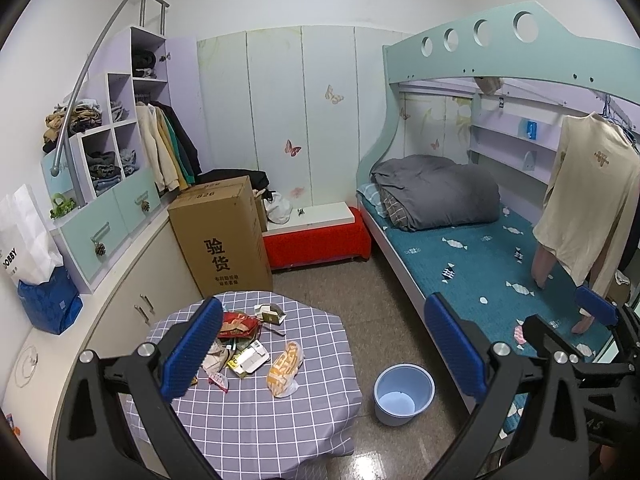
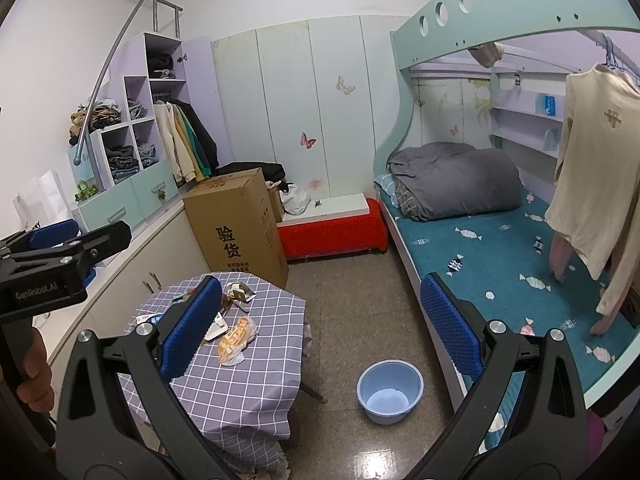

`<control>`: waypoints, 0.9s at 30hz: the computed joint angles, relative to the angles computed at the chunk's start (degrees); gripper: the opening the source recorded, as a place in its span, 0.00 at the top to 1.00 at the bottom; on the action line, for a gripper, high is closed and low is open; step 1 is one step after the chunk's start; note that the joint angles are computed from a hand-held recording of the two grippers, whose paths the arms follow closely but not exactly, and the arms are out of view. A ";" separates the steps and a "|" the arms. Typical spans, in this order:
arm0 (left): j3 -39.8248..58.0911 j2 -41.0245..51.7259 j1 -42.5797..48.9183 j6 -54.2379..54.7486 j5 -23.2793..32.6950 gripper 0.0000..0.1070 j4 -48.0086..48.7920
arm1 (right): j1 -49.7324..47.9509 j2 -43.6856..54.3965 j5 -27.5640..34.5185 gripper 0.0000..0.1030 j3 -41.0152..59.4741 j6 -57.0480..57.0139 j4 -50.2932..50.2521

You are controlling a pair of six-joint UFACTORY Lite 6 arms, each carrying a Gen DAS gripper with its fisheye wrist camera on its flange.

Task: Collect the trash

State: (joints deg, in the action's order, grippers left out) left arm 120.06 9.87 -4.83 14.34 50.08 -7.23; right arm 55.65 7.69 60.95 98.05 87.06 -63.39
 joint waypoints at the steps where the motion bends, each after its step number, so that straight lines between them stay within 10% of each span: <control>1: 0.16 0.17 -0.05 -0.12 0.16 0.08 0.16 | -0.32 -0.08 -0.34 0.06 -0.18 -0.14 0.42; 18: -0.72 3.70 3.52 0.43 1.99 0.08 -1.15 | -6.18 2.74 -9.81 0.06 -0.80 -1.63 8.47; 27: 10.61 19.58 16.09 5.30 8.25 0.08 -6.96 | -12.30 22.07 -18.25 0.06 16.13 -14.75 25.06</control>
State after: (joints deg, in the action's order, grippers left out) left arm 130.66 29.45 11.26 19.64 58.32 -14.19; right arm 43.35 29.76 42.70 114.18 72.32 -38.32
